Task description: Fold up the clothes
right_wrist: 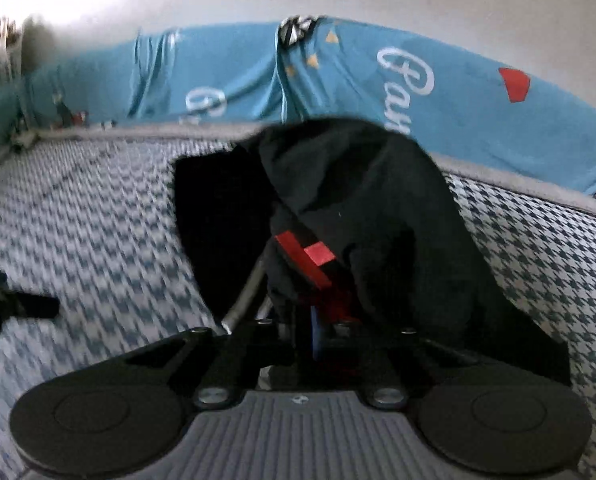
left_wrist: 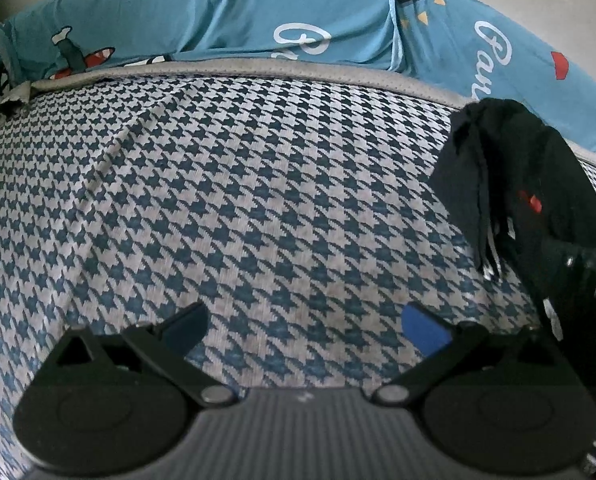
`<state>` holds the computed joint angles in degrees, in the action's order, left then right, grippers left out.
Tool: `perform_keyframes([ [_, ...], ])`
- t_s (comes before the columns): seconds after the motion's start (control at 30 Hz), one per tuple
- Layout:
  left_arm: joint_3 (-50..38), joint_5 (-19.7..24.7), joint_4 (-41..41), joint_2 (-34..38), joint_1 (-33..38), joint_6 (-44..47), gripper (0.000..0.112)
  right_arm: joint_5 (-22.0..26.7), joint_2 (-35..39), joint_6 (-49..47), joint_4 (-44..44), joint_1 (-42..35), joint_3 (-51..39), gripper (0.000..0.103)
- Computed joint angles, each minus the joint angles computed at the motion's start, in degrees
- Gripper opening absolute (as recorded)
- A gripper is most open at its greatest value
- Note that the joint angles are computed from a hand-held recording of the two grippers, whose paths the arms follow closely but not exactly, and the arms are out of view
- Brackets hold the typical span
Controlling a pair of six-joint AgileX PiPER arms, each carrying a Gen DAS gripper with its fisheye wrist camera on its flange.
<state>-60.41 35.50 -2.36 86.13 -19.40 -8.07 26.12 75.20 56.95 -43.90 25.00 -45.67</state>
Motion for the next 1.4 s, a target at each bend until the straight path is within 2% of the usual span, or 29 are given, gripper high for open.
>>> perform_keyframes([
  [0.1,-0.2,0.2,0.2,0.3,-0.2,-0.4,0.103,-5.5,-0.6,-3.3,4.8,-2.8,-0.5,0.004],
  [0.27,-0.7,0.6,-0.1,1.1,-0.2,-0.5,0.103,-11.1,0.1,-2.3,3.8,-4.3,-2.5,0.003],
  [0.37,-1.0,0.8,-0.2,1.6,0.1,-0.4,0.103,-8.7,1.2,2.6,-1.9,-2.9,-4.5,0.003],
  [0.43,-1.0,0.9,-0.8,1.7,0.7,0.3,0.103,-7.5,1.9,-2.3,2.9,-3.2,-5.3,0.003],
  [0.5,-1.1,1.0,-1.8,1.7,1.4,1.2,0.103,-5.0,2.6,-3.5,3.3,-2.5,-5.6,0.005],
  [0.6,-1.2,1.4,-4.5,1.7,2.8,3.2,0.103,-2.8,2.6,-6.8,4.9,-1.3,-4.6,0.015],
  [0.67,-1.4,1.6,-5.0,1.8,3.0,3.1,0.103,-2.0,2.1,-8.4,5.4,-0.2,-3.6,0.041],
  [0.73,-1.4,1.7,-4.8,1.8,2.9,2.7,0.103,-1.1,1.7,-6.3,2.2,1.5,-2.4,0.049],
  [0.8,-1.5,1.8,-4.3,1.9,2.7,2.3,0.103,-0.7,1.5,-7.6,2.4,2.4,-1.5,0.052],
  [0.93,-1.8,2.0,-3.8,2.2,2.2,1.9,0.103,1.9,1.8,-5.3,-2.3,4.8,0.0,0.071],
  [0.97,-1.9,2.1,-3.8,2.2,2.0,1.8,0.103,2.7,2.3,-3.9,-4.2,5.5,0.4,0.073],
  [1.1,-1.9,2.1,-3.1,2.4,1.1,1.0,0.103,7.5,6.6,2.7,-11.9,8.0,0.0,0.071],
  [1.13,-1.9,2.1,-2.8,2.4,1.0,1.0,0.103,8.0,7.7,4.2,-13.6,8.1,-0.1,0.068],
  [1.23,-1.7,2.0,-2.4,2.3,0.8,0.9,0.103,7.3,9.7,5.2,-13.4,6.7,-0.9,0.031],
  [1.4,-1.3,2.1,-4.1,1.9,2.3,2.2,0.103,5.1,9.3,3.2,-6.6,3.1,-2.9,0.016],
])
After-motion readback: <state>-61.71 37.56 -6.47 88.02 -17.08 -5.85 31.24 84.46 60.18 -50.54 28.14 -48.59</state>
